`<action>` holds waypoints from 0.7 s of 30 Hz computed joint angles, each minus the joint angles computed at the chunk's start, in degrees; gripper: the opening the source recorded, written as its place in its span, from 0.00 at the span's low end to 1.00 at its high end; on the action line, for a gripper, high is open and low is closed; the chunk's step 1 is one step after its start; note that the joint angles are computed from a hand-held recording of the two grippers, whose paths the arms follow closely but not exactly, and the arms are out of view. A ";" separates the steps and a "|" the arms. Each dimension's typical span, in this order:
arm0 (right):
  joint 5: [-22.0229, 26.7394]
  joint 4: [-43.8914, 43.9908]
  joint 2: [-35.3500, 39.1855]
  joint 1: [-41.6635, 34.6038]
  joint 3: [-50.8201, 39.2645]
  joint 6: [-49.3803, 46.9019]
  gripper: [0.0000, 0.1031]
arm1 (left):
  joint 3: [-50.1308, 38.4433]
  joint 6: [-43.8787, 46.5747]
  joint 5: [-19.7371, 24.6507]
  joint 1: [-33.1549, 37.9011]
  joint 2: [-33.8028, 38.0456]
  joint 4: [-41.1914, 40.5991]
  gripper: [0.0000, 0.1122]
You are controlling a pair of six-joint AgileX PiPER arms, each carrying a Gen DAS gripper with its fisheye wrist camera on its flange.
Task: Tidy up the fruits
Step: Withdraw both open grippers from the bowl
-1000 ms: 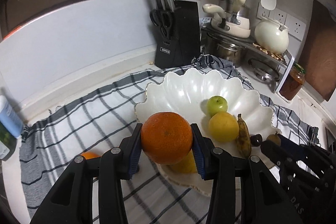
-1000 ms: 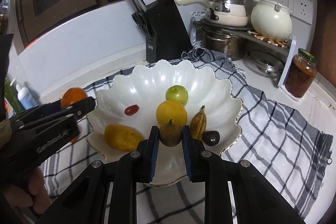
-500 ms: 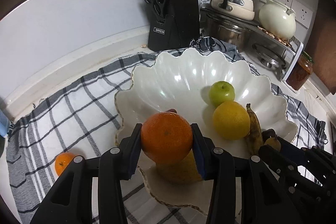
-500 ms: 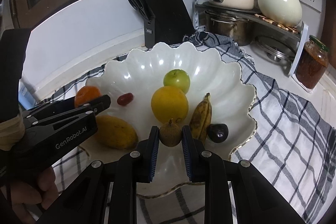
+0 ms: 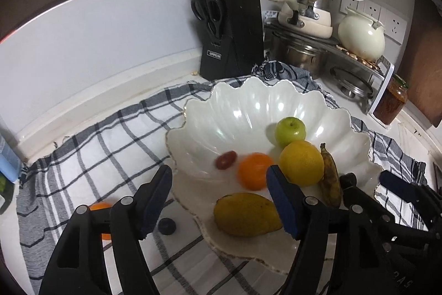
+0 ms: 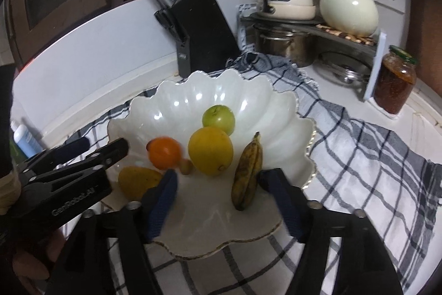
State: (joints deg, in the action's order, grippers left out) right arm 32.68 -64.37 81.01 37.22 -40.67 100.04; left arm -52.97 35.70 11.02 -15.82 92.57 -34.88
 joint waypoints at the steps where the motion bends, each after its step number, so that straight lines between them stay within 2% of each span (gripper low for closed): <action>1: 1.68 0.01 -0.14 0.90 -0.31 0.49 0.76 | 0.40 0.25 -0.10 0.22 -0.43 -0.22 0.67; 3: 4.62 0.40 -0.29 2.76 -1.13 0.64 0.82 | 1.56 2.24 -0.20 1.10 -1.67 -1.97 0.71; 10: 13.06 2.17 -0.23 9.40 -3.93 0.84 0.83 | 5.33 11.97 1.74 6.04 -6.52 -10.02 0.75; 21: 21.82 2.72 3.19 19.69 -9.62 3.75 0.83 | 10.47 29.02 8.89 19.06 -14.10 -21.31 0.77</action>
State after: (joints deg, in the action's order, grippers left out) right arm 54.50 -61.64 84.20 56.91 -50.29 103.80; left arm -42.50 64.71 19.91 3.24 78.47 -56.19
